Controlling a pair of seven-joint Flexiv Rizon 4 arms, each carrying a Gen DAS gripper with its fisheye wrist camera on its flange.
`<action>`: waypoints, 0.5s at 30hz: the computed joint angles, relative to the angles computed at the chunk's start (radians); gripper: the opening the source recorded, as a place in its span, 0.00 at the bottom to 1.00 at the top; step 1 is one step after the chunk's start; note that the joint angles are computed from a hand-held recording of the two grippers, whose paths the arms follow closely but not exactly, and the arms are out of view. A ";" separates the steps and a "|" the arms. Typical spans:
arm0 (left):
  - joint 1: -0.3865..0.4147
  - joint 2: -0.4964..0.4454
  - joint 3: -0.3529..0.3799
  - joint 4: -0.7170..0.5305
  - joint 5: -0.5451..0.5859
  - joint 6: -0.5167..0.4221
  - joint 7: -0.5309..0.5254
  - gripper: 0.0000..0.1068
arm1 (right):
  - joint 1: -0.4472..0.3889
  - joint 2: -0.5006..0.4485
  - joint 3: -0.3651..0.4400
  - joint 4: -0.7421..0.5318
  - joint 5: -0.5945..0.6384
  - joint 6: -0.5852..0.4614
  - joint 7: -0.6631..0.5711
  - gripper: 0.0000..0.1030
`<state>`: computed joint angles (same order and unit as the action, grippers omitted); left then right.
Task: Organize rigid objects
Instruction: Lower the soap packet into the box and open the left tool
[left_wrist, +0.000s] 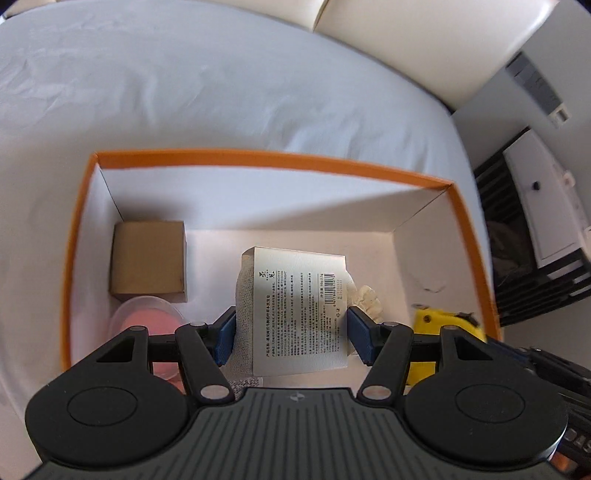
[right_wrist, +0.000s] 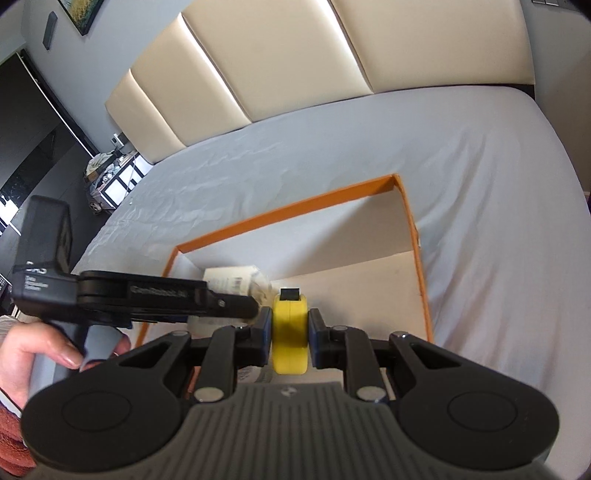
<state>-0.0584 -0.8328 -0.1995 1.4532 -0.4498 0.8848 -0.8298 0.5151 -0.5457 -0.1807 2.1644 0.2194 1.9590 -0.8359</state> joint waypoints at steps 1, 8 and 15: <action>-0.020 -0.012 0.020 -0.015 0.020 0.003 -0.021 0.66 | -0.015 -0.006 0.009 -0.003 -0.006 0.002 0.000 0.18; -0.108 -0.070 0.117 -0.098 0.160 0.008 -0.187 0.66 | -0.088 -0.035 0.065 -0.019 -0.054 0.007 -0.006 0.18; -0.120 -0.082 0.140 -0.121 0.253 -0.003 -0.247 0.69 | -0.151 -0.053 0.121 -0.024 -0.092 0.025 0.000 0.18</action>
